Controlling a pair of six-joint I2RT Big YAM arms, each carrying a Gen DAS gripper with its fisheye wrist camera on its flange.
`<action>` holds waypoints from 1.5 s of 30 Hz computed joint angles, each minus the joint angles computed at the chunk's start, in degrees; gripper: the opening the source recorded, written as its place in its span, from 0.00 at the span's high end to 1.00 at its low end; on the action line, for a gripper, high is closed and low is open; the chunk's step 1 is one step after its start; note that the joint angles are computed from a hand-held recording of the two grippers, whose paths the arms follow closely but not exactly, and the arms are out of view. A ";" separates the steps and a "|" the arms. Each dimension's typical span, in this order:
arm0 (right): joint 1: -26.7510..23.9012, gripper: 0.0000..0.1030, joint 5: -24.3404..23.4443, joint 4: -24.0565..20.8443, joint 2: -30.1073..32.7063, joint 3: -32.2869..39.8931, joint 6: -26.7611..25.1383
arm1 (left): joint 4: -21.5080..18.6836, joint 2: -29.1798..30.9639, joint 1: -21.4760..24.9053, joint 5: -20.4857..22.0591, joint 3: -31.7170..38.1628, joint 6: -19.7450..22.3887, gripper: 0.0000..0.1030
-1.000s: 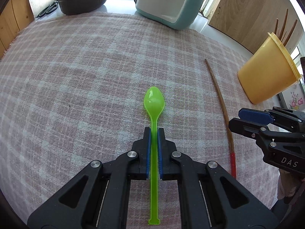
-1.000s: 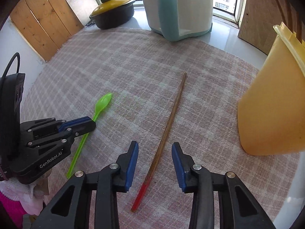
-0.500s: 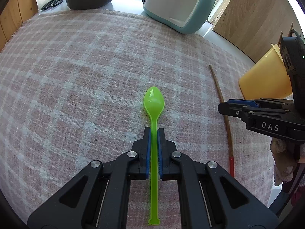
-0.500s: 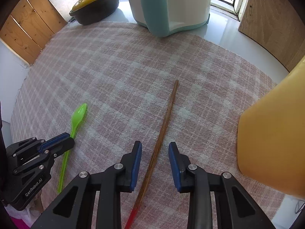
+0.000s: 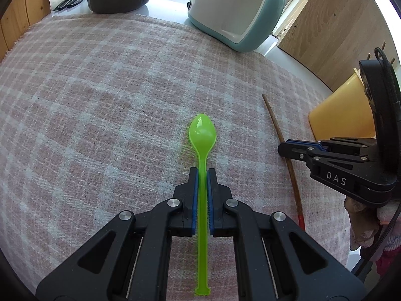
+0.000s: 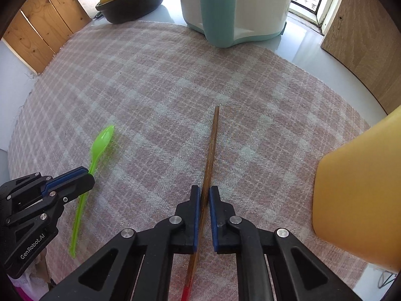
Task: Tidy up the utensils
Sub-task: 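Close the left tool on the green spoon while the right tool closes on the red-tipped chopstick, then lift the green spoon over the yellow container while the right tool carries the chopstick there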
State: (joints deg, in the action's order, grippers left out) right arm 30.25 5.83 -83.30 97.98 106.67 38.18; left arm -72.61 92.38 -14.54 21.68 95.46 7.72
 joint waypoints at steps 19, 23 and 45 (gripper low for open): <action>3.52 0.97 1.78 3.30 -8.14 -3.77 -1.82 | 1.83 -4.03 -0.93 2.35 -0.50 -3.60 0.96; 4.41 0.97 3.11 3.30 -10.27 -4.37 -2.84 | 2.07 -5.18 -1.49 2.74 -0.43 -4.61 0.96; 0.37 0.97 5.16 4.84 -26.35 -11.04 -6.66 | 6.08 -9.76 -9.95 2.20 3.43 -12.72 0.96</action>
